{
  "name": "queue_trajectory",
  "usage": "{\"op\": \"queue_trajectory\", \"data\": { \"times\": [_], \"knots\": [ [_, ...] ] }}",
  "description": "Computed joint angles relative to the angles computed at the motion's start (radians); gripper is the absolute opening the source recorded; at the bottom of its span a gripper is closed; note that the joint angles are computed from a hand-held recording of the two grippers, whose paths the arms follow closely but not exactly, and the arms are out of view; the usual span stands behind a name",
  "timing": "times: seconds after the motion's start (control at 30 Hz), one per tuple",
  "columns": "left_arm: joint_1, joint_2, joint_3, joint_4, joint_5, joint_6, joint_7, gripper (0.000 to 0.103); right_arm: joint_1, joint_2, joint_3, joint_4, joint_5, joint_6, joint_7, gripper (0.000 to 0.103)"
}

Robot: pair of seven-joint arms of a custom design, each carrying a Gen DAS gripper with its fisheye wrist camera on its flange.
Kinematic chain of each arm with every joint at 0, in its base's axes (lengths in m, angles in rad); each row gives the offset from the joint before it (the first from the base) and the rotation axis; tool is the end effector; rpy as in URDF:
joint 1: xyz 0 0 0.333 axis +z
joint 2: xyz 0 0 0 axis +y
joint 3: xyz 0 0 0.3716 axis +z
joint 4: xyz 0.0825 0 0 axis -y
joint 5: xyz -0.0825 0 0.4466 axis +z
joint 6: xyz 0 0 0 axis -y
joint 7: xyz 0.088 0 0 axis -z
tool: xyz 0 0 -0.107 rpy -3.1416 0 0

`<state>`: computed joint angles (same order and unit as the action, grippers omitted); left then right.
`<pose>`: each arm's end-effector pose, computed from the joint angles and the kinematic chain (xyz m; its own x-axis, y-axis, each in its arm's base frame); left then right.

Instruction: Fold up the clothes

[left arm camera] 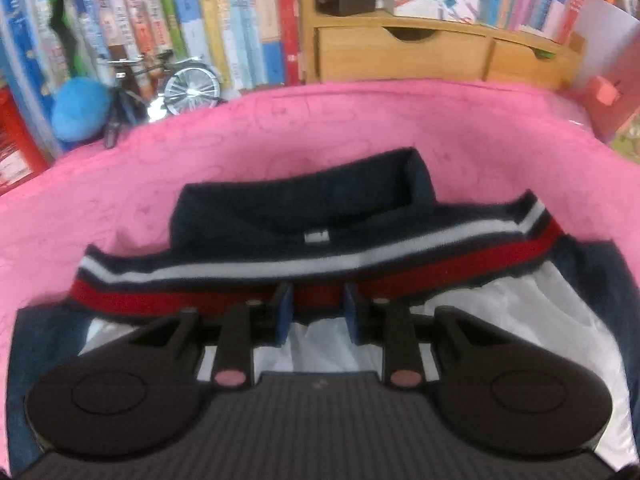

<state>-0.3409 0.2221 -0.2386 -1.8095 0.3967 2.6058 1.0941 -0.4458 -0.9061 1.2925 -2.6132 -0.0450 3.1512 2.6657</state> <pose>0.6131 -0.3948 0.5137 -0.3450 -0.9380 -0.0337 -0.7537 0.2982 -0.5856 0.3010 0.4000 0.4282 0.1005 -0.9932 -0.0587 -0.4232 0.0107 -0.9060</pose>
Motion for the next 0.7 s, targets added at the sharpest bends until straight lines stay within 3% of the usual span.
{"op": "queue_trajectory", "data": {
  "times": [0.07,0.13,0.27,0.47,0.7],
  "knots": [
    [-0.01,-0.029,0.009,-0.015,0.033,0.015,-0.045,0.022,0.01,0.03,-0.017,-0.003,-0.006,0.01,-0.015,0.037],
    [0.012,-0.082,-0.016,-0.063,-0.024,0.06,0.031,0.022,0.017,0.05,-0.026,-0.004,-0.008,0.017,-0.027,0.039],
    [0.019,-0.211,-0.048,-0.169,-0.166,0.012,0.209,0.023,0.019,0.057,-0.027,0.015,0.006,-0.026,-0.009,0.039],
    [-0.022,-0.375,-0.024,-0.353,-0.345,-0.025,0.382,0.023,0.058,0.086,-0.075,0.024,0.053,-0.07,0.094,0.037],
    [-0.034,-0.427,0.007,-0.426,-0.431,-0.052,0.414,0.022,-0.021,0.055,-0.025,0.1,-0.007,-0.186,0.156,0.034]
  ]
}}
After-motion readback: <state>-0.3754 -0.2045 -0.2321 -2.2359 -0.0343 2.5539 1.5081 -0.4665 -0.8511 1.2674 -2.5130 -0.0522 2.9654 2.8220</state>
